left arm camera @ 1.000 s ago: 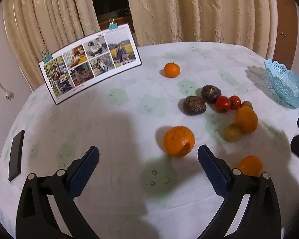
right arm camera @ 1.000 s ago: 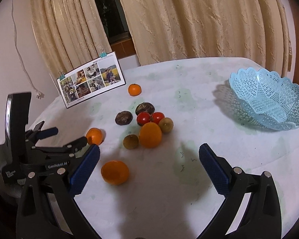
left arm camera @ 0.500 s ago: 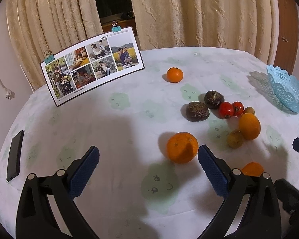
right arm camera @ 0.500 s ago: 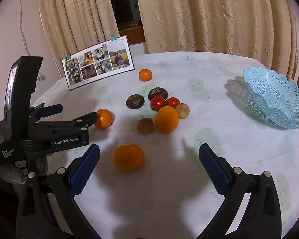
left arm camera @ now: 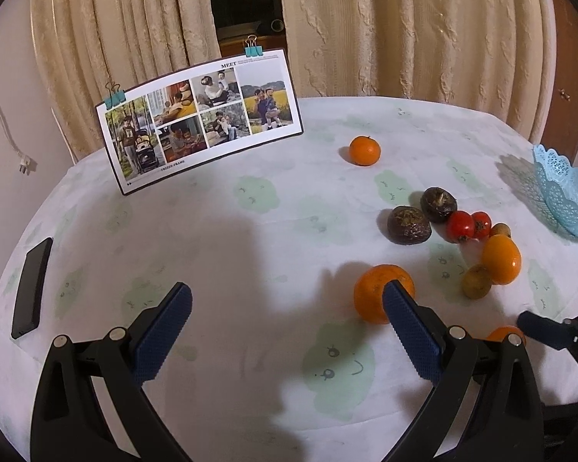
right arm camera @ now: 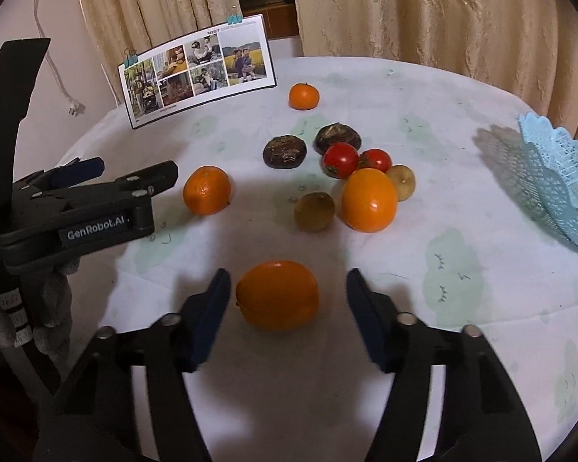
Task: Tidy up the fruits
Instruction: 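Close the right tool on an orange while the left tool approaches the large orange, then grasp the large orange with the left tool while the right tool carries its orange to the basket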
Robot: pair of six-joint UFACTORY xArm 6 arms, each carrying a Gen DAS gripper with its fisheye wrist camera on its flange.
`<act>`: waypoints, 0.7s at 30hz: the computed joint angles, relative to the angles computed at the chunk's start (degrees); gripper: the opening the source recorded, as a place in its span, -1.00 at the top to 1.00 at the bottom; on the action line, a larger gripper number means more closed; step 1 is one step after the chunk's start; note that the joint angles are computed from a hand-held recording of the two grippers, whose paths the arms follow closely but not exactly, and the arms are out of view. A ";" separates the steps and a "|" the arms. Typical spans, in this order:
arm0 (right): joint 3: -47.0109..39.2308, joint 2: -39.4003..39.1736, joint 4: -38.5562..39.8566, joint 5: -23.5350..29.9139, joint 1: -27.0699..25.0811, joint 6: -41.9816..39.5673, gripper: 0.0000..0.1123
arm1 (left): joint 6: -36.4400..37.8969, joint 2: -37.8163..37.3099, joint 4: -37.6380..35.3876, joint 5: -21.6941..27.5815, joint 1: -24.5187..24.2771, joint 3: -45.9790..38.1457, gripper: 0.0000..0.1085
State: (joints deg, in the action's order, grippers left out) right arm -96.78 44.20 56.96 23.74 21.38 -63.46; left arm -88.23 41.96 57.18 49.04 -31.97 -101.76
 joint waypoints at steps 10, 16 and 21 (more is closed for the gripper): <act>0.96 -1.80 8.46 3.63 -2.79 -4.60 0.23 | 2.73 1.82 -3.15 -5.64 1.15 -1.52 -0.81; 1.00 -2.67 13.71 3.17 -5.52 -6.52 0.23 | 7.91 4.96 -6.98 -9.22 1.53 -5.60 -0.67; 0.60 -3.02 18.19 2.46 -7.44 -8.81 0.23 | 14.32 9.11 -13.07 -12.54 2.30 -10.57 -0.36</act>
